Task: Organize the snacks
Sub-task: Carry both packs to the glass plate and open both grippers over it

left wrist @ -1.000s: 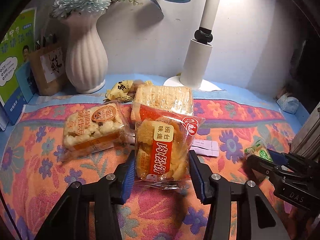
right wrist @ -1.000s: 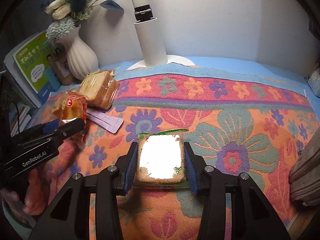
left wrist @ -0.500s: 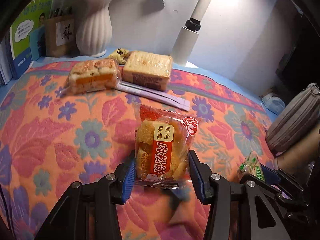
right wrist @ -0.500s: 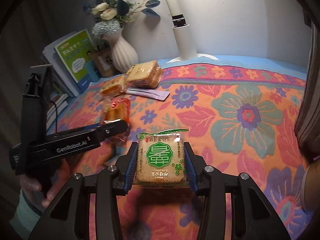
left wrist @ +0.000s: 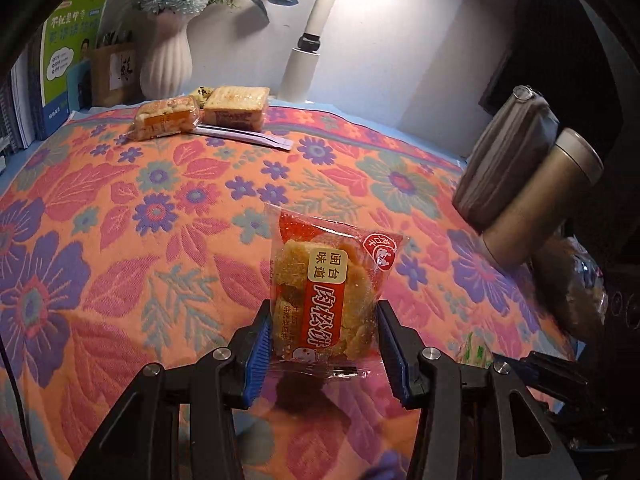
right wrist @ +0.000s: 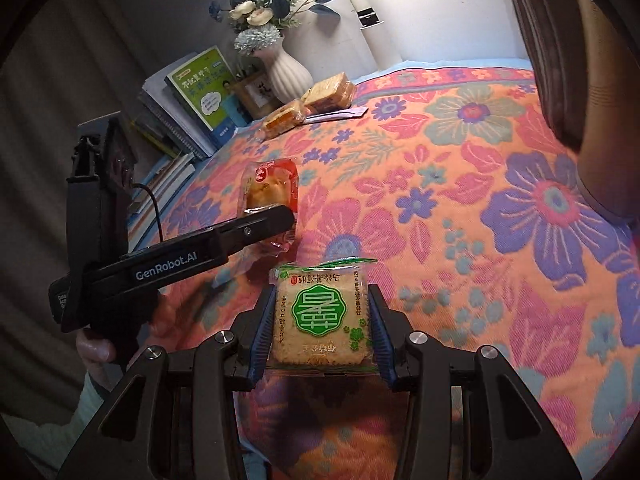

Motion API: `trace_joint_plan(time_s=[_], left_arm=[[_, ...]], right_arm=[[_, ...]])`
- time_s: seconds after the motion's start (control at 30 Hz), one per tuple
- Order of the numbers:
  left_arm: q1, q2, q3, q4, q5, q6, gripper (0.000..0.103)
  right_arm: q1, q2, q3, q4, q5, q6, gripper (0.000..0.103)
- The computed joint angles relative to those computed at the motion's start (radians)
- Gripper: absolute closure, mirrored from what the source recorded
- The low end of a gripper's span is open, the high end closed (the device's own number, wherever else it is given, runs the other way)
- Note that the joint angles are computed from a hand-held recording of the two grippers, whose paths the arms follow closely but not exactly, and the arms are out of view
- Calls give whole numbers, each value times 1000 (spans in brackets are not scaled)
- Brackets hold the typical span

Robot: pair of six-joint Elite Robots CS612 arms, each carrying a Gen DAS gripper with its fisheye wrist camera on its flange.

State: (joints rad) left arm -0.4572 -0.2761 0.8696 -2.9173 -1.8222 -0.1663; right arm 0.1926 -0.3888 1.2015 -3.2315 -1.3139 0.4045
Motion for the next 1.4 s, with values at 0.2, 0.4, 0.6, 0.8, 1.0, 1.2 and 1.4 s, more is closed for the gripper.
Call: trace_joint_plan(time_s=[0.2,0.4,0.6,0.8,1.0,1.2,1.4], left_arm=[[-25,-63,117,-75,-44,60,56],[-72,-113,175,-128,-128,178,56],[-133,-133,160,-138,-187,297,56],[-190,-100,55,-65,-194,354,56],[-234,-43,-70,20,-136,375,56],[-251,14,-185,93,-77,365,56],[-270,50,-254,129,-13,390,48]], right_arm=[[4,-75,144,-87,-96,8,61],[5,-165,305,-228,-260,14,61],[-30,-232,434,-379,-433,69,61],[-101,-272,512,-426,-535,172,61],[-176,-272,502,-392,-461,228,61],[-203,-253,451,-353,-437,207,61],[-217,-251,436,-324,-435,203,41]])
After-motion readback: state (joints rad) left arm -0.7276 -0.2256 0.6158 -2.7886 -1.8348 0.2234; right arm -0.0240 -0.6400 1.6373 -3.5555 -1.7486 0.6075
